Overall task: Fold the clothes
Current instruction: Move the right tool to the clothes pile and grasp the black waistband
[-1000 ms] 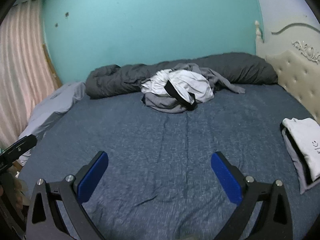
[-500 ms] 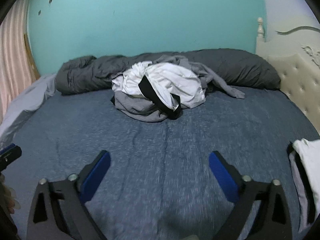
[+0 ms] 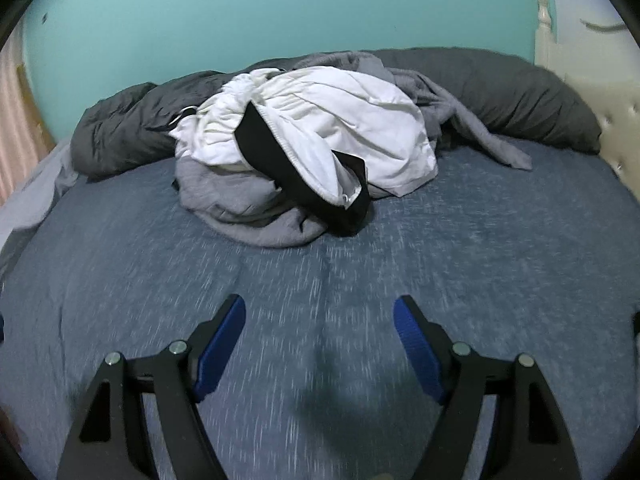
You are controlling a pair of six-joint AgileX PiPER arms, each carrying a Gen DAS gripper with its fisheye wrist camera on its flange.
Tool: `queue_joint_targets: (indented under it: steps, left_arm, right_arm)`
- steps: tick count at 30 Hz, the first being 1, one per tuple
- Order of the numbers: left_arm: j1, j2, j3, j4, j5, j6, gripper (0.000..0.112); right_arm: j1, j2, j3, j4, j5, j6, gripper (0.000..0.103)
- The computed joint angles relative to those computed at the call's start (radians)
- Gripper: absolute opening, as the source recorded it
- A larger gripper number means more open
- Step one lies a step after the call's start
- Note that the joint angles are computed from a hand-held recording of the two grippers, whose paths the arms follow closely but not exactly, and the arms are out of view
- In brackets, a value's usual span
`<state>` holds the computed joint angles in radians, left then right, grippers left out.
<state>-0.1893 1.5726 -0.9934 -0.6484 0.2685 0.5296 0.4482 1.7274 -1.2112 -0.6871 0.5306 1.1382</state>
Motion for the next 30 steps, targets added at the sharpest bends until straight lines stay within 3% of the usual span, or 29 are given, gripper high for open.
queue_joint_targets:
  steps: [5,8,12,17,19,21,24,30]
  left_arm:
    - [0.012,0.087,-0.022,-0.162,-0.039,0.168,0.103]
    - [0.035,0.121,0.000,-0.411,-0.054,0.422,0.103]
    - [0.063,0.155,0.027,-0.629,-0.056,0.663,0.103]
    - [0.099,0.140,0.077,-0.853,-0.018,0.899,0.103]
    - [0.105,0.133,0.087,-0.874,-0.007,0.923,0.103]
    - [0.109,0.127,0.095,-0.886,0.001,0.935,0.103]
    - [0.111,0.110,0.112,-0.902,0.000,0.957,0.103]
    - [0.140,0.030,0.150,-0.692,0.037,0.753,0.103]
  right_arm:
    - [-0.068,0.167,-0.182,0.121,0.009,-0.198,0.078]
    - [-0.084,0.263,-0.284,0.079,0.021,-0.223,0.078]
    - [-0.089,0.368,-0.399,0.003,0.050,-0.226,0.078]
    - [-0.121,0.444,-0.468,-0.018,0.017,-0.183,0.078]
    - [-0.132,0.469,-0.502,0.029,0.009,-0.226,0.069]
    - [-0.130,0.485,-0.526,0.034,0.012,-0.249,0.036]
    - [-0.129,0.497,-0.560,0.070,0.037,-0.308,0.009]
    - [-0.100,0.369,-0.430,-0.015,-0.021,-0.265,0.005]
